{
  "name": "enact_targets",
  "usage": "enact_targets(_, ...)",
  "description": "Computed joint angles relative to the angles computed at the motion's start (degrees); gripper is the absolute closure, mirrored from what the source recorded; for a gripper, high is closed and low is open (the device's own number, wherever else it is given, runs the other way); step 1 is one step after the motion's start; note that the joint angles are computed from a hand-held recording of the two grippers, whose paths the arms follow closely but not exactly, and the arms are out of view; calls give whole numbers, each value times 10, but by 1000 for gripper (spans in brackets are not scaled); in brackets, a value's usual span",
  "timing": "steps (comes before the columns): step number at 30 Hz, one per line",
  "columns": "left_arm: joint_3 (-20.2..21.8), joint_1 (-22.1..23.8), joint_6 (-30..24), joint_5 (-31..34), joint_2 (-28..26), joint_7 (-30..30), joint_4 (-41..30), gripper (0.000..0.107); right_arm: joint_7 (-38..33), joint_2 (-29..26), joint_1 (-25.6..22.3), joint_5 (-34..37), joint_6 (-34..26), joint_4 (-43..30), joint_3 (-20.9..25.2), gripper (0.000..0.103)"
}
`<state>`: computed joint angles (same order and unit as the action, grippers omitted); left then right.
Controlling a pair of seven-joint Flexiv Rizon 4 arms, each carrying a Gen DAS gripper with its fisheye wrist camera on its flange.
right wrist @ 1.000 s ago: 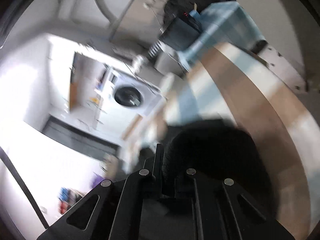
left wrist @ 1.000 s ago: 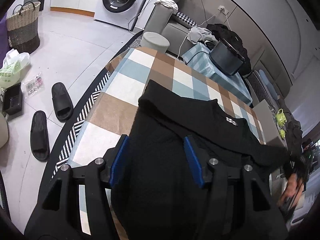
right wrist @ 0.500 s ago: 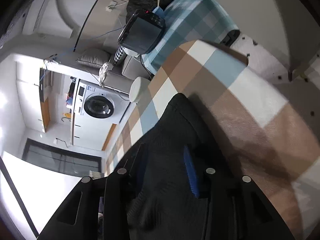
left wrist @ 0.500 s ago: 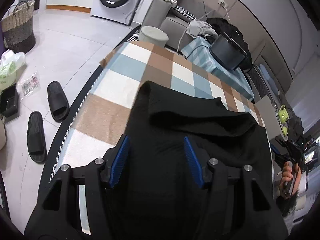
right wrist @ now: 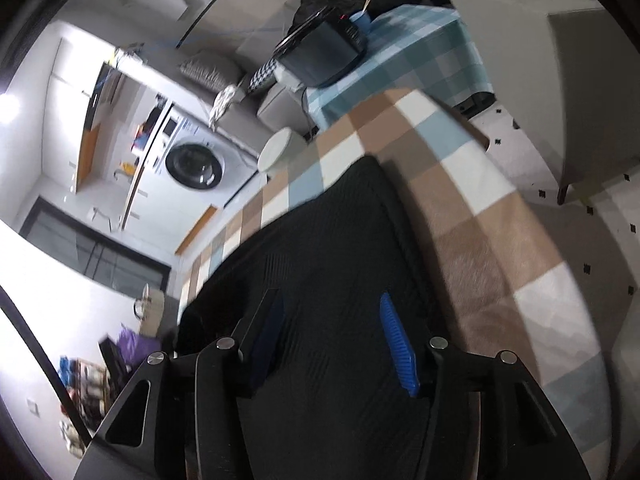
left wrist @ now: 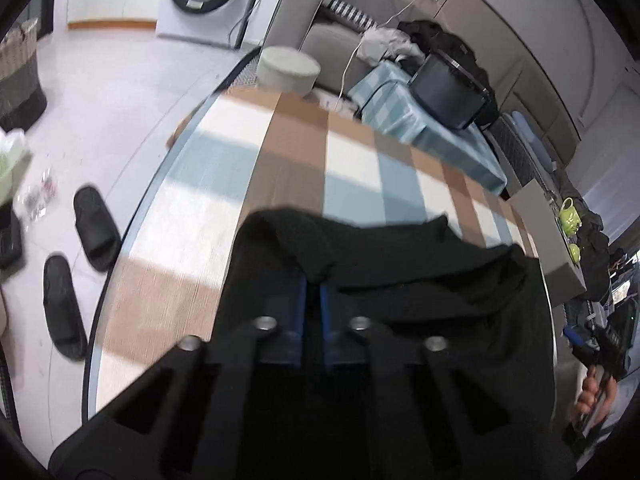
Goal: Fold small clothes
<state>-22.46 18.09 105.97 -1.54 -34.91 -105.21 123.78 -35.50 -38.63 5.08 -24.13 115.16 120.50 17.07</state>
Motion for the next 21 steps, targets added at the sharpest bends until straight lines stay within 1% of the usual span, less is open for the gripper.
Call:
enact_targets(1, -1, -1, 9, 2, -3, 1, -7, 105, -2, -1, -1, -6, -4, 1, 2, 51)
enact_targets(2, -11, 8, 19, 9, -11, 2, -18, 105, -5, -2, 3, -5, -3, 1, -1, 51)
enact_targets(3, -5, 3, 25, 6, -11, -1, -30, 105, -10, -1, 10, -1, -1, 3, -6, 51)
enact_targets(4, 10, -10, 31, -4, -11, -6, -44, 105, -15, 2, 22, 8, -2, 5, -16, 51)
enact_targets(5, 22, -15, 35, 4, -12, -25, -56, 105, -17, 2, 26, 12, -3, 4, -20, 51)
enact_targets(6, 44, -37, 37, -25, -12, -22, -67, 104, -20, 4, 33, 19, -4, 5, -25, 51)
enact_targets(7, 66, -61, 32, -70, -9, -9, -73, 102, -23, 5, 38, 27, -4, 6, -30, 51)
enact_targets(8, 79, -68, 20, -78, -9, -20, -82, 85, -25, 9, 47, 37, -9, 9, -38, 51)
enact_targets(9, 79, -60, 2, -67, -10, -39, -90, 61, -28, 12, 53, 46, -12, 10, -43, 51)
enact_targets(10, 59, -39, -1, -64, -9, -43, -86, 55, -32, 17, 63, 59, -11, 16, -51, 51)
enact_targets(12, 31, -7, 23, -45, -8, -50, -66, 53, -40, 24, 72, 76, -9, 27, -58, 51)
enact_targets(14, 31, 1, 16, -30, 9, -51, -40, 53, -48, 32, 79, 94, 4, 45, -61, 51)
enact_targets(16, 12, 24, 22, -8, 24, -54, -5, 52, -54, 43, 96, 117, 8, 65, -71, 51)
enact_targets(17, 13, 25, 21, 1, 36, -53, 14, 52, -57, 46, 102, 126, 9, 73, -73, 51)
enact_targets(19, 39, -1, 30, 9, 59, -54, 54, 51, -65, 54, 111, 138, 16, 94, -72, 51)
enact_targets(21, 55, -18, 36, 17, 81, -56, 96, 49, -75, 59, 125, 151, 24, 111, -74, 51)
